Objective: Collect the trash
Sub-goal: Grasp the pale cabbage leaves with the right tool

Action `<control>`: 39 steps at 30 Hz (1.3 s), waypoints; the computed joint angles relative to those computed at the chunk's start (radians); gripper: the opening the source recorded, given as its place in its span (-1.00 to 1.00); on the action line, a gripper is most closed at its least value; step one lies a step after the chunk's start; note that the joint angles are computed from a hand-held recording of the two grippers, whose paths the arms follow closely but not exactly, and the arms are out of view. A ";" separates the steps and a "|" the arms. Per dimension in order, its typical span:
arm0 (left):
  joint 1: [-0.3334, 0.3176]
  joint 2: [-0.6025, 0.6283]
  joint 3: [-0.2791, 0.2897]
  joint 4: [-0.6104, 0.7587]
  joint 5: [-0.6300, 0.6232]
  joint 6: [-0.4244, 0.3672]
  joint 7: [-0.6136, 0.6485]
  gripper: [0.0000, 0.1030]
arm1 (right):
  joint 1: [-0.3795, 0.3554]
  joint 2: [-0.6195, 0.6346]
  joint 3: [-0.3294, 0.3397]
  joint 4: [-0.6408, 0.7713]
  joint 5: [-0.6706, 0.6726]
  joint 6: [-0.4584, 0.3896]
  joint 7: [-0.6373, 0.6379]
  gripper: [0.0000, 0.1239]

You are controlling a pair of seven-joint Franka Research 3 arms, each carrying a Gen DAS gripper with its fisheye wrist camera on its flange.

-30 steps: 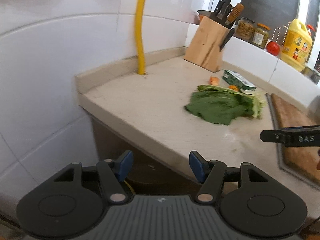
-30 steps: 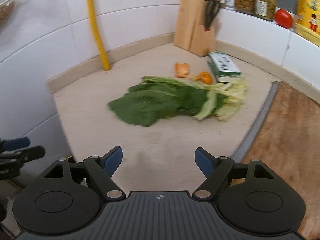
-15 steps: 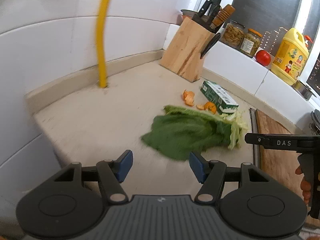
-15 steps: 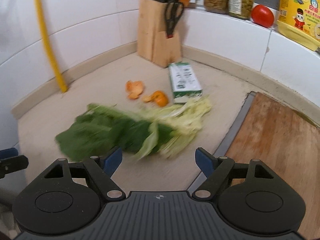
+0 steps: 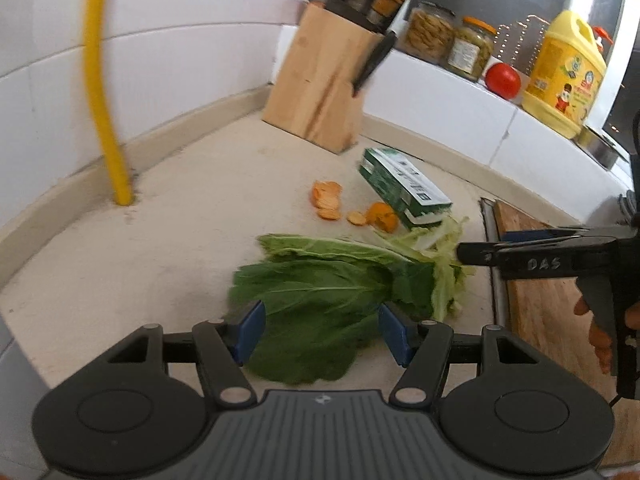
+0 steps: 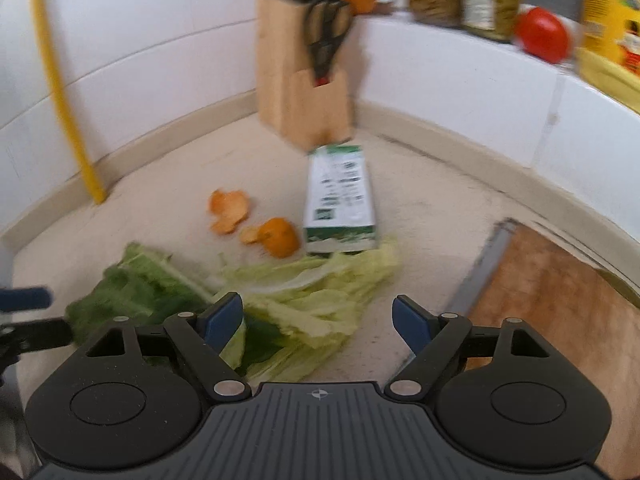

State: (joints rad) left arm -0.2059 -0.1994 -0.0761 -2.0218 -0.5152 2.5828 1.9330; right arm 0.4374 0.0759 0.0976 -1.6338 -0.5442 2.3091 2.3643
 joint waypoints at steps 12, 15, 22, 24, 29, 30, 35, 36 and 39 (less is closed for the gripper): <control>0.002 0.059 -0.027 0.076 -0.025 -0.037 0.012 0.11 | -0.046 0.085 -0.044 0.056 0.210 0.084 -0.139 0.40; 0.006 0.067 -0.033 0.086 -0.031 -0.059 0.017 0.11 | -0.051 0.115 -0.050 0.074 0.262 0.083 -0.164 0.40; 0.011 0.066 -0.037 0.085 -0.060 -0.093 0.037 0.11 | -0.041 0.096 -0.037 0.055 0.345 0.059 -0.250 0.06; 0.012 0.053 -0.033 0.072 -0.072 -0.104 0.051 0.11 | -0.040 0.061 -0.024 0.018 0.394 0.057 -0.284 0.00; 0.019 0.018 -0.017 0.037 -0.079 -0.152 0.063 0.11 | -0.053 -0.027 0.009 -0.063 0.617 0.050 -0.410 -0.06; 0.020 0.012 -0.014 0.031 -0.078 -0.159 0.063 0.11 | -0.060 -0.040 0.011 -0.072 0.690 0.048 -0.457 -0.06; 0.022 -0.016 0.018 0.004 -0.151 -0.218 0.042 0.11 | -0.079 -0.109 0.010 -0.138 0.732 0.101 -0.429 -0.05; 0.022 -0.015 0.022 0.004 -0.172 -0.232 0.035 0.11 | -0.084 -0.116 0.015 -0.142 0.639 0.104 -0.360 -0.01; 0.028 0.006 0.020 0.026 -0.213 -0.258 -0.006 0.11 | -0.091 -0.115 0.025 -0.129 0.468 0.090 -0.252 0.06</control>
